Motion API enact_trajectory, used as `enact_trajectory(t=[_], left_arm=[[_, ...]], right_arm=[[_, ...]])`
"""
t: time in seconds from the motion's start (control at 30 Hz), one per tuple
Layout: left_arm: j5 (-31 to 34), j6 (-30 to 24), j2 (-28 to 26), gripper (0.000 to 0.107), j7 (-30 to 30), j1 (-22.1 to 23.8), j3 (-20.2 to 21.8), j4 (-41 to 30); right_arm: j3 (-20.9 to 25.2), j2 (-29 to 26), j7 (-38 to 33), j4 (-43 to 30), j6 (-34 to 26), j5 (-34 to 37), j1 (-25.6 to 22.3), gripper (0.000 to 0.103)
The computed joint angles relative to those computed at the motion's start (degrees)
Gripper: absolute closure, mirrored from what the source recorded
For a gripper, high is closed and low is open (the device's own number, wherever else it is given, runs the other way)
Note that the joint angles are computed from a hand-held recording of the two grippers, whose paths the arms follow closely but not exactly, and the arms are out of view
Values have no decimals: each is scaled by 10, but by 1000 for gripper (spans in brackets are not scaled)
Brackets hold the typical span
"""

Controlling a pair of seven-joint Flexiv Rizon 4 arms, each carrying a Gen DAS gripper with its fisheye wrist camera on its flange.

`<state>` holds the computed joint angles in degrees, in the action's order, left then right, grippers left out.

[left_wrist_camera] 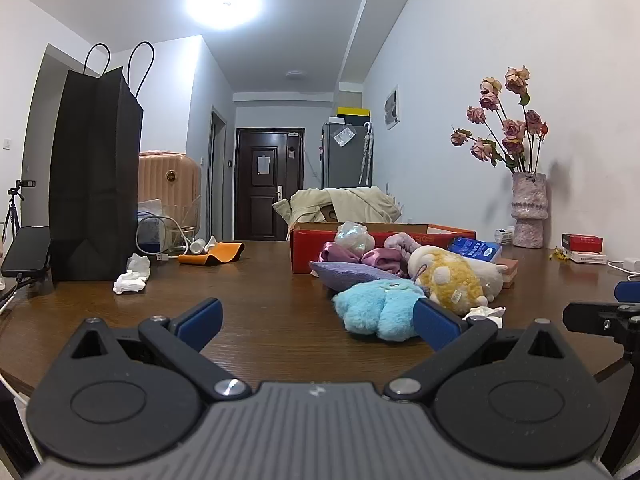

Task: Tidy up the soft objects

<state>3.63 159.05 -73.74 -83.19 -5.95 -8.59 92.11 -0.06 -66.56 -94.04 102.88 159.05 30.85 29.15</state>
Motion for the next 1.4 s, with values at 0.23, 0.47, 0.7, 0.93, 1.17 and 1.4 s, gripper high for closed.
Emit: enact_trajectory(t=[0.23, 0.47, 0.7, 0.93, 1.17, 1.4], left_arm=[[0, -3, 0, 4, 0, 1, 0, 0], [3, -5, -1, 4, 0, 1, 1, -2], [3, -2, 0, 4, 0, 2, 1, 1], [4, -5, 1, 4, 0, 2, 1, 2], [4, -7, 1, 4, 1, 2, 1, 0], [-15, -32, 12, 4, -11, 7, -6, -16]], right_arm=[[1, -2, 0, -2, 0, 1, 0, 0], [2, -1, 2, -1, -3, 0, -2, 0], [1, -1, 2, -1, -3, 0, 0, 0], [1, -2, 3, -2, -5, 1, -1, 0], [-1, -4, 2, -5, -3, -1, -1, 0], [-11, -5, -1, -32, 13, -15, -13, 0]])
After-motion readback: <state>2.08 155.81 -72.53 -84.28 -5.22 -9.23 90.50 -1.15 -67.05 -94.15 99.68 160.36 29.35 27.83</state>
